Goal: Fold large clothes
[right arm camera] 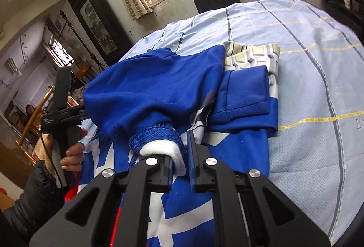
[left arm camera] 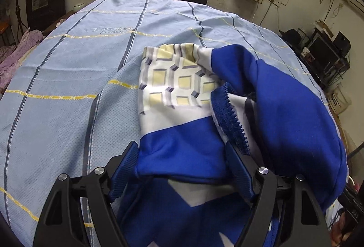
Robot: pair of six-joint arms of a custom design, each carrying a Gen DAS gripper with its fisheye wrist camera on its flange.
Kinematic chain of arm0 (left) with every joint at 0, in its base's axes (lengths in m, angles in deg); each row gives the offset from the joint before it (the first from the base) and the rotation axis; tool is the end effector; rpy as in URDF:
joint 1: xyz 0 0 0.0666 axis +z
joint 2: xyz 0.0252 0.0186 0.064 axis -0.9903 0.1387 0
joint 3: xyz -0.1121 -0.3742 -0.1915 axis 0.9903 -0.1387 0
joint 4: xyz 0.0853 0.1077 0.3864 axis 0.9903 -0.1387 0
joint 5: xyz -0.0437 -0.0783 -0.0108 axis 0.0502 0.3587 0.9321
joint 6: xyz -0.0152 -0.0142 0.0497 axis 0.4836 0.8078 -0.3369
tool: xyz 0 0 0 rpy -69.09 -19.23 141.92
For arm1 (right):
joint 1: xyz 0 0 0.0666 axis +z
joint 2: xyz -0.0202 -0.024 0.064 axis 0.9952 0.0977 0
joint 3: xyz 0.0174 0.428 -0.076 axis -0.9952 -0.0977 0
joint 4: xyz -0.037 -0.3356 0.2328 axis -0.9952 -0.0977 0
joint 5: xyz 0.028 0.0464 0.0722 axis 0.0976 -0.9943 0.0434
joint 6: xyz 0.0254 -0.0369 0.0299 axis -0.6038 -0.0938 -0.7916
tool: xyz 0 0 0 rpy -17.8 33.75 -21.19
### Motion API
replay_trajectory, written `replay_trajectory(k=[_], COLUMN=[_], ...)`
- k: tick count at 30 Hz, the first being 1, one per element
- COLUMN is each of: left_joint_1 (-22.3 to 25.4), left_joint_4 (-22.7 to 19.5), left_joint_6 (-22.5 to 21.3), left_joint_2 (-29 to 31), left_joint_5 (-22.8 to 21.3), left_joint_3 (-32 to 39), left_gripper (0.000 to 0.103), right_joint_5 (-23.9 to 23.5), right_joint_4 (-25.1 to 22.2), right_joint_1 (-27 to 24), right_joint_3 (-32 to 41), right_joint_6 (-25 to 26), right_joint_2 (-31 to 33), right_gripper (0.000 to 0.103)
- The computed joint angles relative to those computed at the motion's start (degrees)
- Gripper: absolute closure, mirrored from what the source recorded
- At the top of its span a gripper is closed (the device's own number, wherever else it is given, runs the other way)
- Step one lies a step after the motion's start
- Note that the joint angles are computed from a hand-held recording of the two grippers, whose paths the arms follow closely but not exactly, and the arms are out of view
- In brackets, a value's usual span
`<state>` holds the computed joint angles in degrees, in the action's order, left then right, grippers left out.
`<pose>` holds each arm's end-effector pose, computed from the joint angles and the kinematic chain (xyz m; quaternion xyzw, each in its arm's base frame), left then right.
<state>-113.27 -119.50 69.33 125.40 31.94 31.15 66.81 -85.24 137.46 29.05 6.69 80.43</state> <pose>0.4483 -0.2799 0.3201 0.2187 0.9246 -0.1820 0.2532 0.2185 0.2608 0.3502 0.1735 0.8796 0.1962 0.3971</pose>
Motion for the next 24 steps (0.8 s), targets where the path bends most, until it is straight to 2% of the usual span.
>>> replay_trajectory(k=[8,12,19,21,23,24], left_joint_1=[-0.88,-0.36,-1.95,-1.89,-1.71,-1.21], left_joint_4=[-1.01,-1.28,-1.40,-1.60,-2.40,-2.66], left_joint_6=[0.62,2.64,2.60,2.76,2.02,1.98], left_joint_2=[1.25,1.20,1.53,1.37,1.01,0.71], left_joint_5=[-3.25,-2.19,-5.73,-6.45,-8.32,-7.27], left_joint_3=[1.48,1.75,1.83,1.83,1.83,1.74], left_gripper=[0.025,0.025,0.023,0.038,0.084,0.085], right_joint_5=[-4.36,-4.30,-4.18,-4.03,-3.40,-2.96], right_joint_4=[3.37,3.52,2.80,2.62,1.96,1.52], right_joint_1=[-2.68,-2.80,-2.63,-2.45,-2.16,-1.96], right_joint_3=[-2.84,-3.13,-2.71,-2.53,-2.16,-1.89], right_joint_6=[-2.33,-2.66,-2.41,-2.41,-2.17,-1.94], right_joint_2=[-1.39,-1.76,-1.38,-1.13,-0.84,-0.61], right_gripper=[0.088,0.087,0.087,0.087,0.087,0.087])
